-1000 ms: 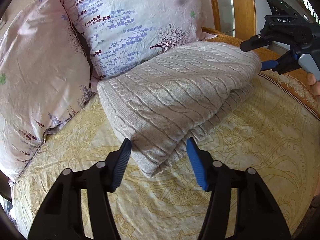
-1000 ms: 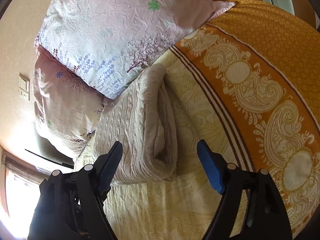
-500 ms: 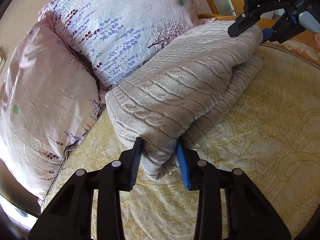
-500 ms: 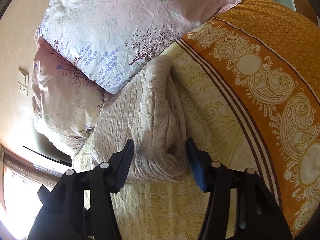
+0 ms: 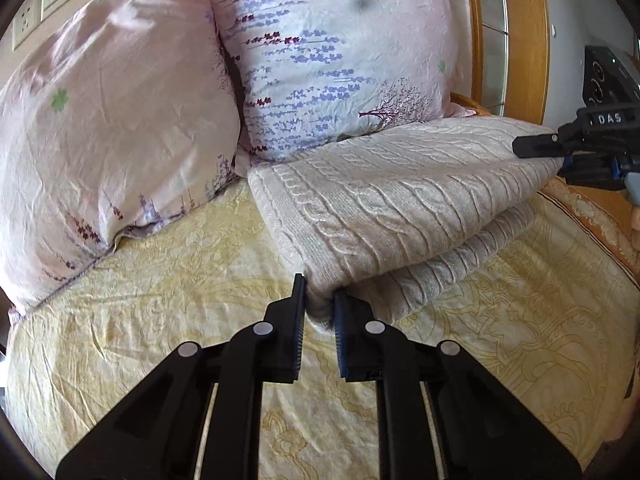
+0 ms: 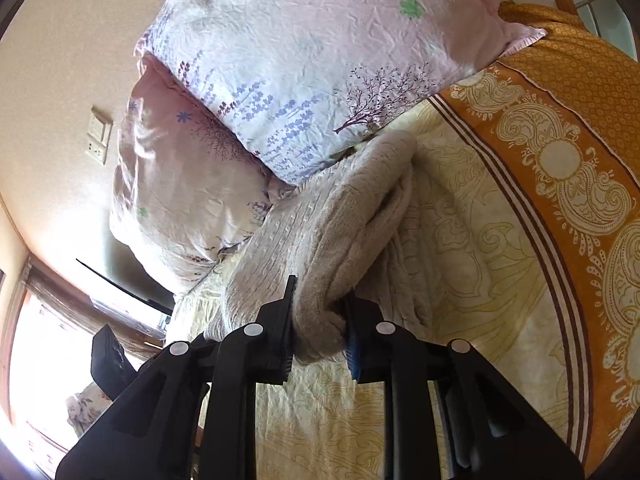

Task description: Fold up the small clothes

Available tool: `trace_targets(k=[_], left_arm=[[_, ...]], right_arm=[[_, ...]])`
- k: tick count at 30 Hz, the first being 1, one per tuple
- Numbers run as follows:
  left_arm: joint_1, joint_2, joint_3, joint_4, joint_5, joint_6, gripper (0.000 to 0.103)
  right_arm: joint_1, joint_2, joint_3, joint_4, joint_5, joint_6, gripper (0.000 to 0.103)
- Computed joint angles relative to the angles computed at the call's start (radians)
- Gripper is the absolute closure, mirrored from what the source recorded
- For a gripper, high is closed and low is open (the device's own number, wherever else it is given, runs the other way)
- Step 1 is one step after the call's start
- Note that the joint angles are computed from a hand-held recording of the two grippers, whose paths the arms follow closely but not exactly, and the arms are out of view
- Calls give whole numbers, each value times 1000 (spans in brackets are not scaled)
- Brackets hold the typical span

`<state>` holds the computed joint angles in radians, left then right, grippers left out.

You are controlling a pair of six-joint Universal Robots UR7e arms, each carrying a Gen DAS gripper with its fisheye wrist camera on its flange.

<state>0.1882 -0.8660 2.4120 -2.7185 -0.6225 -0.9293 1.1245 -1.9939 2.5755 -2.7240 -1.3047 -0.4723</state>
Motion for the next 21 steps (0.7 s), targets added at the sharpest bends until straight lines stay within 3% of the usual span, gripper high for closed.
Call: trace_targets(k=[12,21], left_arm=[[22,-3,-4,53,-75,-92,92],[45,-3,13,-16,-114,-99,92]], right_arm=[[-37,55,19,-33,-72,15,82],[-35,70,14,-45,-96,39,82]])
